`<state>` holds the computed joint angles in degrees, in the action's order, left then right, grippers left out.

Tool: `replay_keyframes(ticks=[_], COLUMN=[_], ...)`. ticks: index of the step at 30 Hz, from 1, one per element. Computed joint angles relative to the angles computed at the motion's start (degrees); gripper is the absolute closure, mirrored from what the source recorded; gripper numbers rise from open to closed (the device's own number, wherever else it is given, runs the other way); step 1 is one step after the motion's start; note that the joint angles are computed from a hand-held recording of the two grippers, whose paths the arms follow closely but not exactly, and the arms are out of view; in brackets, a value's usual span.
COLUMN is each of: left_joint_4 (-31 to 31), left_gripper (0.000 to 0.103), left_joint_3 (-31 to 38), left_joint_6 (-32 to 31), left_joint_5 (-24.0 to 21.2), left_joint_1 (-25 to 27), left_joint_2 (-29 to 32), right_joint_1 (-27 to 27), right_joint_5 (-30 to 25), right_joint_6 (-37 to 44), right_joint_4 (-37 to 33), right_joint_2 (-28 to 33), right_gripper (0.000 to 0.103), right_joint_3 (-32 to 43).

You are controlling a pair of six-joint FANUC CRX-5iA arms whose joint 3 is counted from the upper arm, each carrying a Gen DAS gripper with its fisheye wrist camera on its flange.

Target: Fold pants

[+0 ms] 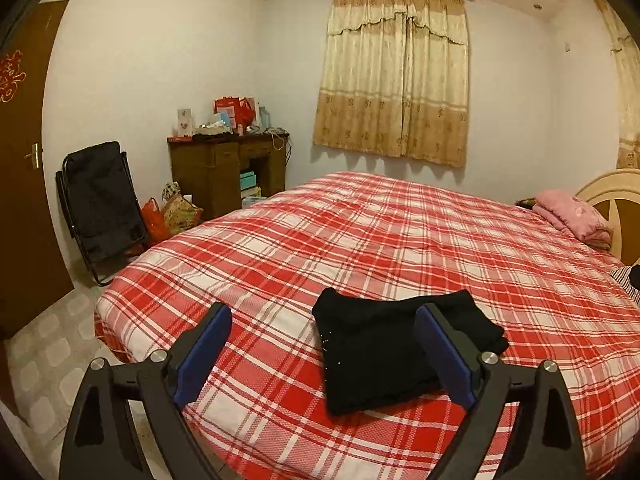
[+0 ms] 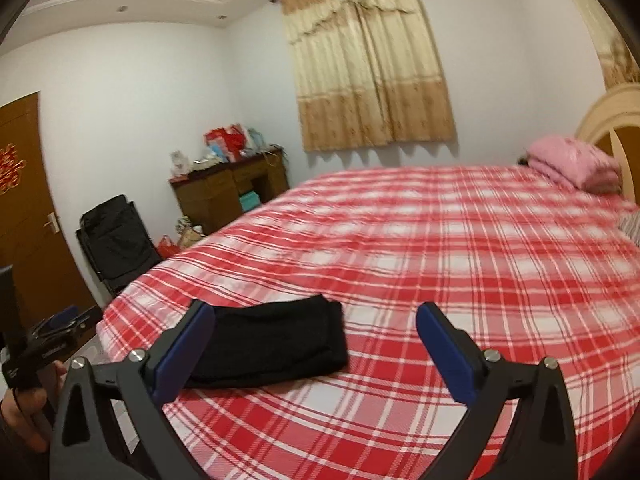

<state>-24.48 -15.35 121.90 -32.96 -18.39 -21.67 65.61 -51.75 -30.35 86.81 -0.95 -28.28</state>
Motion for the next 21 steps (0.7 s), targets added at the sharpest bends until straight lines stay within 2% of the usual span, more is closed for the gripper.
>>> replay_keyframes(ticks=[5, 8, 14, 21], left_joint_4=[-2.22, -5.98, -6.62, -10.25], left_gripper=[0.009, 0.009, 0.009, 0.009], left_joint_3=[0.43, 1.16, 1.35, 2.3], left_joint_6=[1.78, 4.57, 4.98, 7.36], left_joint_5=[-0.86, -2.37, -2.82, -4.42], left_joint_1=[-1.21, -3.27, -3.86, -5.87], left_joint_2=[-0.47, -0.65, -1.12, -1.04], right_joint_1=[1.13, 1.59, 1.91, 2.12], right_joint_5=[-1.35, -2.1, -2.75, -2.28], right_joint_6=[2.17, 1.69, 1.67, 2.37], right_joint_4=[1.19, 1.82, 2.16, 2.3], right_joint_2=[0.11, -0.3, -0.43, -0.62], right_gripper=[0.0, 0.0, 0.0, 0.0], right_joint_3=[0.31, -0.08, -0.22, -0.38])
